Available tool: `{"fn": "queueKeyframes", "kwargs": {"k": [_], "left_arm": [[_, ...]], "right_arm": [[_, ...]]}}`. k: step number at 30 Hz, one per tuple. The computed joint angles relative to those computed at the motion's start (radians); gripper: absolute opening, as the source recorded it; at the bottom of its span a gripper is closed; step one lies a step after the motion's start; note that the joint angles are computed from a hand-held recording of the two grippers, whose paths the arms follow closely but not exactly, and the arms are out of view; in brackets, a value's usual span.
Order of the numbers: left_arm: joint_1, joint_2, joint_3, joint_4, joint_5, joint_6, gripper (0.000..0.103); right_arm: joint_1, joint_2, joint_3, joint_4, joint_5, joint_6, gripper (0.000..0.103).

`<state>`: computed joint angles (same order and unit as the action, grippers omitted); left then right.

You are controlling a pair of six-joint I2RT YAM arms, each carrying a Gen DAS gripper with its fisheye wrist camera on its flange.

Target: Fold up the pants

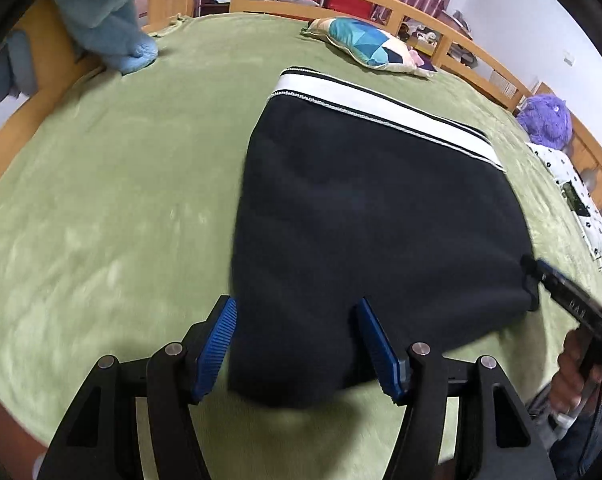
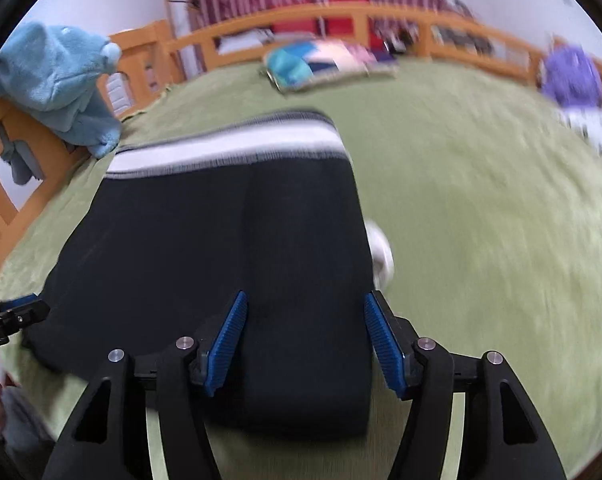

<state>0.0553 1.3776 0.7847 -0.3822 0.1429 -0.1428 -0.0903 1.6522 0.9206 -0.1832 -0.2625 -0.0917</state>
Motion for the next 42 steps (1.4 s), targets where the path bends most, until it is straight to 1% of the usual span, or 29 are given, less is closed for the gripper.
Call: {"fn": "queueKeyframes", "kwargs": {"k": [2, 5, 6, 8, 9, 11, 12, 14, 16, 18, 20, 22, 24, 25, 27, 30, 34, 42], "left_arm": [[-0.027, -0.058, -0.005, -0.035, -0.023, -0.011, 0.061], [-0.091, -0.17, 0.021, -0.112, -0.071, -0.036, 0.061], [-0.13, -0.207, 0.049, -0.156, -0.113, -0.06, 0.061], [-0.184, -0.254, 0.086, -0.207, -0.165, -0.086, 0.061], [-0.23, -0.286, 0.114, -0.244, -0.209, -0.111, 0.062], [-0.296, -0.338, 0.143, -0.292, -0.265, -0.146, 0.069], [-0.321, -0.35, 0.155, -0.306, -0.287, -0.16, 0.071], [-0.385, -0.379, 0.181, -0.345, -0.351, -0.201, 0.077], [-0.451, -0.396, 0.21, -0.392, -0.424, -0.238, 0.081], [-0.496, -0.399, 0.234, -0.43, -0.479, -0.264, 0.084], [-0.524, -0.405, 0.248, -0.45, -0.506, -0.28, 0.086], [-0.551, -0.426, 0.252, -0.471, -0.527, -0.3, 0.087], [-0.575, -0.441, 0.254, -0.486, -0.541, -0.314, 0.089], [-0.588, -0.445, 0.259, -0.497, -0.551, -0.32, 0.089], [-0.616, -0.448, 0.27, -0.517, -0.575, -0.336, 0.089], [-0.649, -0.451, 0.273, -0.532, -0.606, -0.354, 0.09], [-0.654, -0.456, 0.272, -0.535, -0.607, -0.358, 0.09], [-0.712, -0.451, 0.303, -0.569, -0.64, -0.397, 0.09]], "right_arm": [[-0.028, -0.066, -0.04, -0.042, -0.014, 0.016, 0.057], [-0.059, -0.229, -0.099, -0.108, -0.028, 0.009, 0.057], [-0.06, -0.292, -0.107, -0.14, -0.019, 0.002, 0.057], [-0.058, -0.406, -0.106, -0.207, 0.009, -0.007, 0.058], [-0.058, -0.458, -0.1, -0.242, 0.01, -0.008, 0.058], [-0.067, -0.554, -0.077, -0.325, -0.007, -0.014, 0.062], [-0.071, -0.591, -0.063, -0.363, -0.011, -0.019, 0.062], [-0.08, -0.656, -0.028, -0.437, -0.022, -0.03, 0.062], [-0.091, -0.698, 0.011, -0.505, -0.036, -0.041, 0.062], [-0.107, -0.731, 0.033, -0.544, -0.043, -0.042, 0.065], [-0.115, -0.759, 0.052, -0.572, -0.045, -0.033, 0.086], [-0.133, -0.794, 0.049, -0.58, -0.055, -0.044, 0.09], [-0.117, -0.83, 0.042, -0.577, -0.01, -0.055, 0.095], [-0.095, -0.844, 0.041, -0.581, 0.033, -0.055, 0.096], [-0.08, -0.844, 0.052, -0.594, 0.059, -0.052, 0.096], [-0.098, -0.846, 0.066, -0.619, 0.04, -0.05, 0.096], [-0.11, -0.85, 0.073, -0.63, 0.038, -0.057, 0.096], [-0.146, -0.845, 0.089, -0.647, 0.022, -0.058, 0.096]]}}
